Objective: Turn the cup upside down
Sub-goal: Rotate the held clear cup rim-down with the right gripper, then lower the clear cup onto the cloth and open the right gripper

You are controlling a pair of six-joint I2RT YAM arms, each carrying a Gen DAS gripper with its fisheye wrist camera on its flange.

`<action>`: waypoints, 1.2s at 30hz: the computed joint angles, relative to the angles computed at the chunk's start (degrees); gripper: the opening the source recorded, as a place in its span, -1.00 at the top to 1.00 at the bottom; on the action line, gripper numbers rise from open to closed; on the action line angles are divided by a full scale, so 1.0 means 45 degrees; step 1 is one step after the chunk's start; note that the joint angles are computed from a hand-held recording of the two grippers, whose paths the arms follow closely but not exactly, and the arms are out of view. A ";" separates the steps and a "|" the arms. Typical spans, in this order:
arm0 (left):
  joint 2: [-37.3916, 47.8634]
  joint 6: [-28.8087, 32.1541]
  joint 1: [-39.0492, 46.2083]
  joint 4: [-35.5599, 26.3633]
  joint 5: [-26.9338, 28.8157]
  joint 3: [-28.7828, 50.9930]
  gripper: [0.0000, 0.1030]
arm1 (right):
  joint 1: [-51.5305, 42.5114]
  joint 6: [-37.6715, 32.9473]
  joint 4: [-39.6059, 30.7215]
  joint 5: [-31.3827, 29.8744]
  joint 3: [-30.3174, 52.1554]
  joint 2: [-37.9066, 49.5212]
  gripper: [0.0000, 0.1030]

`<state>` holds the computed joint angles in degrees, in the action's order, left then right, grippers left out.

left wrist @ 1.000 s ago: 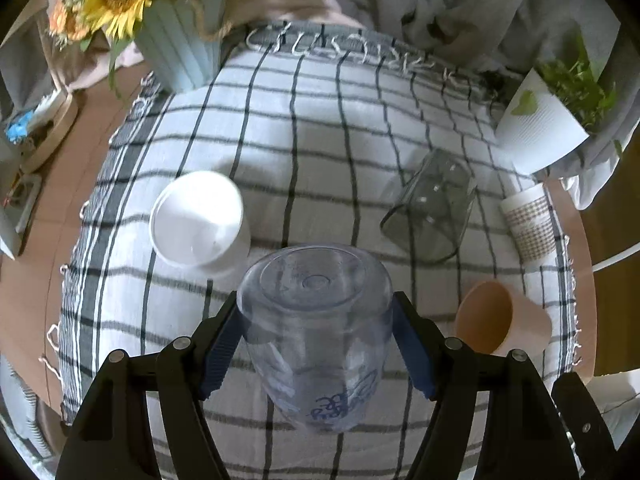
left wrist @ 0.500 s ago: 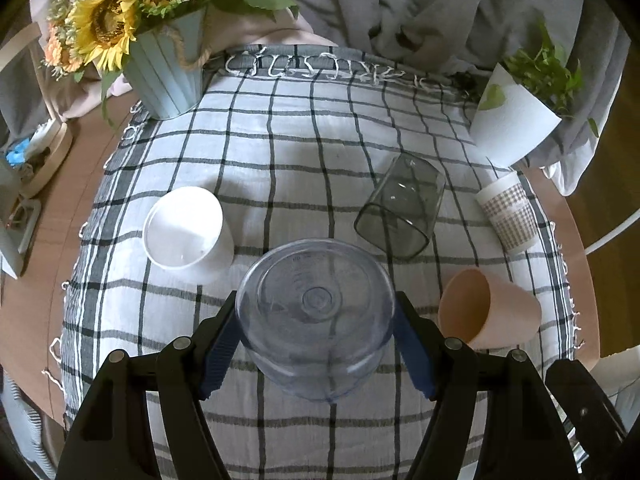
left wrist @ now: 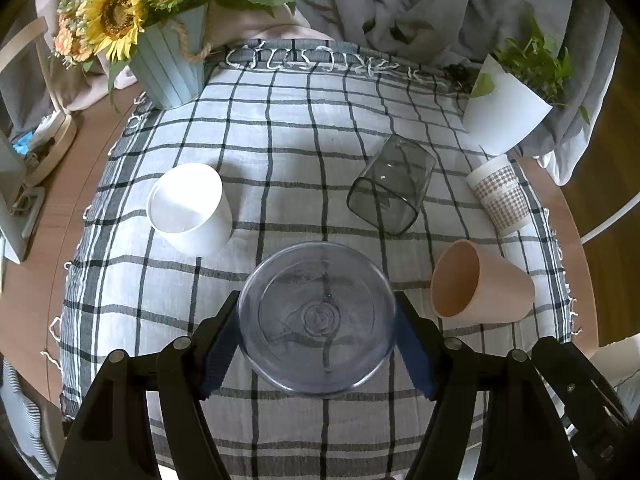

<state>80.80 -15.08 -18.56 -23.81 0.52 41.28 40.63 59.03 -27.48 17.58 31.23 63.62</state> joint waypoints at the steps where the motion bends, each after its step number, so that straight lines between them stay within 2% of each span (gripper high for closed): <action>1: -0.0037 -0.0038 -0.0034 -0.0012 -0.0001 -0.0027 -0.38 | -0.0007 -0.0065 0.0001 -0.0038 -0.0004 0.0012 -0.71; 11: 0.0150 -0.0209 -0.0291 0.0028 0.0053 -0.0023 -0.40 | -0.0139 -0.0287 -0.0270 -0.0276 0.0042 0.0107 -0.71; 14: 0.0312 -0.0263 -0.0340 -0.0074 -0.0027 0.0084 -0.53 | -0.0209 -0.0356 -0.0240 -0.0329 0.0025 0.0084 -0.71; 19: 0.0221 -0.0360 -0.0370 0.0023 -0.0065 -0.0040 -0.64 | -0.0091 -0.0397 -0.0301 -0.0188 0.0002 -0.0010 -0.71; 28: -0.0072 -0.0423 -0.0480 0.0053 -0.0218 -0.0185 -0.66 | 0.0027 -0.0253 -0.0492 -0.0131 0.0014 -0.0148 -0.71; 31: -0.0623 -0.0573 -0.0695 -0.0154 -0.0560 -0.0282 -0.66 | 0.0181 -0.0080 -0.0741 0.0019 0.0048 -0.0373 -0.71; 34: -0.1428 -0.1052 -0.1245 -0.0448 -0.1497 -0.0442 -0.89 | 0.0284 -0.0015 -0.1163 0.0190 0.0053 -0.0889 -0.71; 36: -0.2171 -0.1490 -0.1671 -0.0617 -0.2183 -0.0677 -0.94 | 0.0257 -0.0184 -0.1471 0.0230 0.0069 -0.1242 -0.75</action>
